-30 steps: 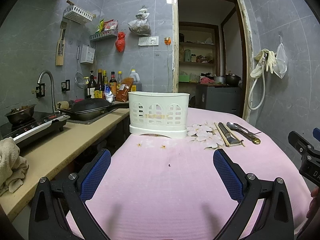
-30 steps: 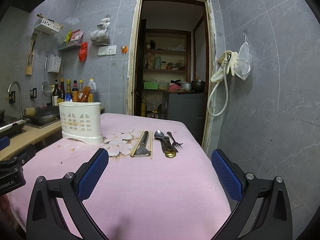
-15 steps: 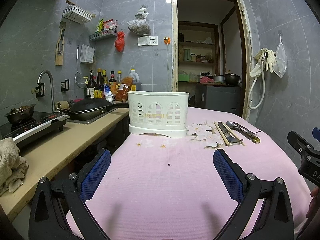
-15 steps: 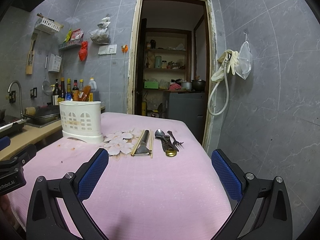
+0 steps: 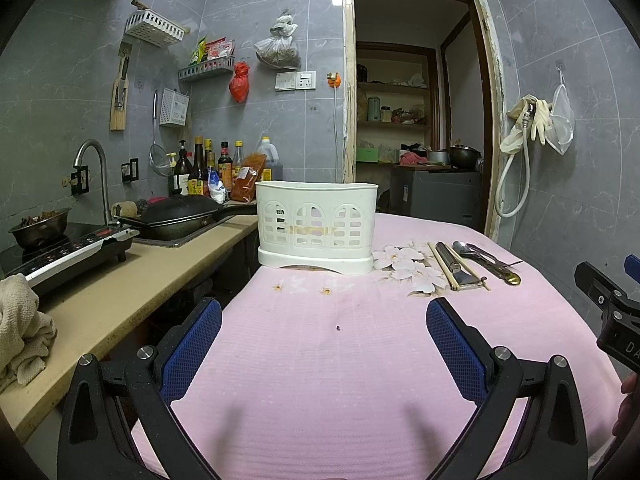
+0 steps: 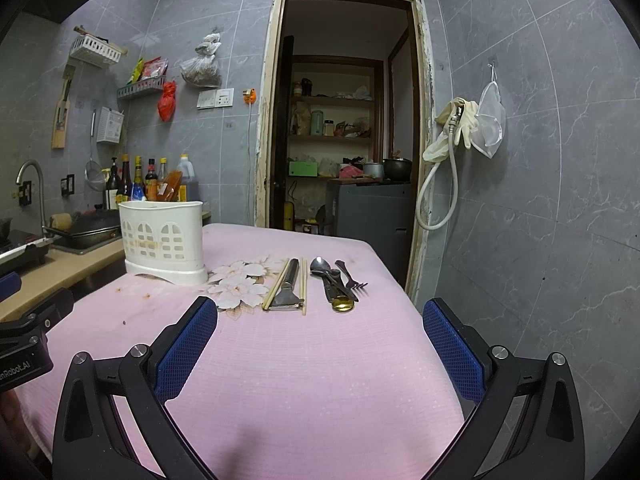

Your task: Organize utensils

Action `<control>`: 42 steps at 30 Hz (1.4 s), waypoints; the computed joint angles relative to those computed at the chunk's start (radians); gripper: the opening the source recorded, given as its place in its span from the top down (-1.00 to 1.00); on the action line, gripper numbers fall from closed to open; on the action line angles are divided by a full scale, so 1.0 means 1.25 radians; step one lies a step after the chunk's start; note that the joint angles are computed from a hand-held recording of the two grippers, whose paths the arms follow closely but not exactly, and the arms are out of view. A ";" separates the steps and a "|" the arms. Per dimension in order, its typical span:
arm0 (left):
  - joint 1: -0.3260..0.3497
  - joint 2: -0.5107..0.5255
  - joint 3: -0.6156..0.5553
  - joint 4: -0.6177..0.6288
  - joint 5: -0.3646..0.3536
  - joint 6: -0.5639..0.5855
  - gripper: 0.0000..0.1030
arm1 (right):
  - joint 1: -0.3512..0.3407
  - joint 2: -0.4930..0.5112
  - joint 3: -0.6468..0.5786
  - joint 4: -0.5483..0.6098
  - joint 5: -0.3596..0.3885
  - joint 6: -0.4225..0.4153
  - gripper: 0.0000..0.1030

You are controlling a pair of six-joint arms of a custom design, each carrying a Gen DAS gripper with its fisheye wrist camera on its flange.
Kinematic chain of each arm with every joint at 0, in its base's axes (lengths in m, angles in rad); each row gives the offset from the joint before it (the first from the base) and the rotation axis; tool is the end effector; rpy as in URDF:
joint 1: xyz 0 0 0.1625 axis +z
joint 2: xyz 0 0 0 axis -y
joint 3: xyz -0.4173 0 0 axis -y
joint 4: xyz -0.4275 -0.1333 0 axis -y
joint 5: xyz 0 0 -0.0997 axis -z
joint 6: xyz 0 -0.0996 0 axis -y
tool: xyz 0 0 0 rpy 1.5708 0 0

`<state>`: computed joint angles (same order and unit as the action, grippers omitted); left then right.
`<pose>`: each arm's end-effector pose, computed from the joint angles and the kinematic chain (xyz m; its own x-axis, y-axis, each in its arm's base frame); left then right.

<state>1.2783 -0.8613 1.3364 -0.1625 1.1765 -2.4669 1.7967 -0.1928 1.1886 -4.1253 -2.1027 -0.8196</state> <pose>-0.0401 -0.7282 0.1604 -0.7173 0.1185 -0.6866 0.6873 0.2823 -0.6693 0.2440 -0.6920 -0.0176 -0.6488 0.1970 0.7350 -0.6988 0.2282 -0.6780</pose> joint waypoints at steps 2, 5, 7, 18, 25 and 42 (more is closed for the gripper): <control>0.000 -0.001 0.001 0.000 -0.001 0.001 -0.95 | 0.000 0.000 -0.001 0.001 0.000 0.000 -1.00; -0.001 0.003 0.003 -0.005 -0.002 0.001 -0.95 | 0.000 0.001 -0.001 0.001 0.000 0.001 -1.00; -0.001 0.004 0.002 -0.005 -0.001 0.000 -0.95 | -0.001 0.001 -0.002 0.002 0.000 0.001 -1.00; -0.001 0.004 0.001 -0.004 -0.002 0.000 -0.95 | -0.001 -0.001 0.001 0.003 -0.001 0.001 -1.00; 0.004 0.008 0.006 -0.009 0.001 0.003 -0.95 | -0.006 0.002 0.001 0.002 0.003 0.002 -1.00; -0.002 0.011 -0.010 -0.009 -0.004 0.007 -0.95 | -0.001 0.008 -0.008 0.000 -0.001 -0.009 -1.00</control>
<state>1.2756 -0.8480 1.3245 -0.1742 1.1712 -2.4581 1.7956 -0.1826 1.1784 -4.1259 -2.1035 -0.8305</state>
